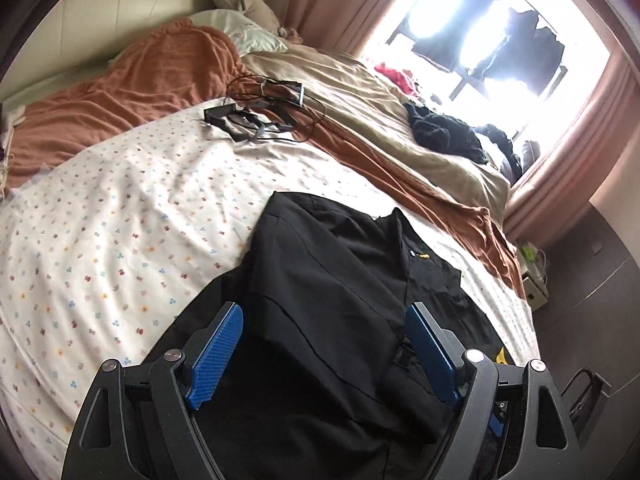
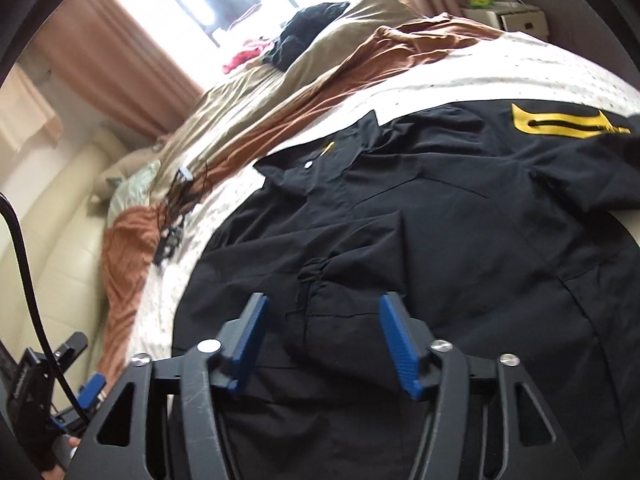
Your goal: Fold large clothes
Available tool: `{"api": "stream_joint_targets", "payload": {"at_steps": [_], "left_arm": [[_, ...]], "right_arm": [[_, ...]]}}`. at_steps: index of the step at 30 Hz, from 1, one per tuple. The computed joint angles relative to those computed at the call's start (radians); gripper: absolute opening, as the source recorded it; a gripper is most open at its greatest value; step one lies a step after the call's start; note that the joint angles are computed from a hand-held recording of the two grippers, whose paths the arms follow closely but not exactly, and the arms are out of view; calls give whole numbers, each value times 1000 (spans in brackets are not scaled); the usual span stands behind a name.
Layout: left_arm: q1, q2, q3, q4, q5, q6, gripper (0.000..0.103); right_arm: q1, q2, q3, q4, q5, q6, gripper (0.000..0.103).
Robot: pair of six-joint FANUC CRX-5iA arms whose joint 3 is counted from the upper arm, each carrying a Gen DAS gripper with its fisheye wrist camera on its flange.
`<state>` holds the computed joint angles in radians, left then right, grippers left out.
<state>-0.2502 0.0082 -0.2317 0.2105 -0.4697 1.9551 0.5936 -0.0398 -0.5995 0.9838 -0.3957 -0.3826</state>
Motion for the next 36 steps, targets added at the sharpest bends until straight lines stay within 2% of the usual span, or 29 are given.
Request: {"api": "stream_joint_targets", "payload": {"at_steps": [4,6,9,10,15,17,20,22,23,25,27,30,36], "left_arm": [[29,-2,-38,59,33,-55,84],[40,0,-52,87,35,-95,84],[64,4,-138,286,81,-250,84],[73,2,-155,320,87,-268,83],[127,-37,-223,376,104,-288,83],[150,-49,-240,379,106,-277,83],[168,-56,-276,457,114,-322,83],[172,-53,-276,455,109,-314,83],[173,-49,-272,447,105,-310,83],[171,-42,-263,438,98,-309,83],[167,-40,-264,446,99,-321,83],[165,-36,-260,438,98,-325,83],[158,-32,-259,438,96,-323,82]], "right_arm": [[49,72,84,-97,-67,148,68],[76,118,144,-170,-131,236,68],[99,182,217,-250,-188,345,68],[107,198,236,-264,-214,364,68],[139,297,340,-331,-340,482,69],[147,335,376,-345,-386,512,74],[163,389,431,-361,-466,564,76],[171,403,437,-339,-495,566,74],[172,403,434,-330,-501,556,69],[169,396,421,-310,-510,522,40],[158,361,386,-301,-477,487,29],[129,266,281,-247,-352,376,26],[67,78,81,-4,-261,87,26]]}}
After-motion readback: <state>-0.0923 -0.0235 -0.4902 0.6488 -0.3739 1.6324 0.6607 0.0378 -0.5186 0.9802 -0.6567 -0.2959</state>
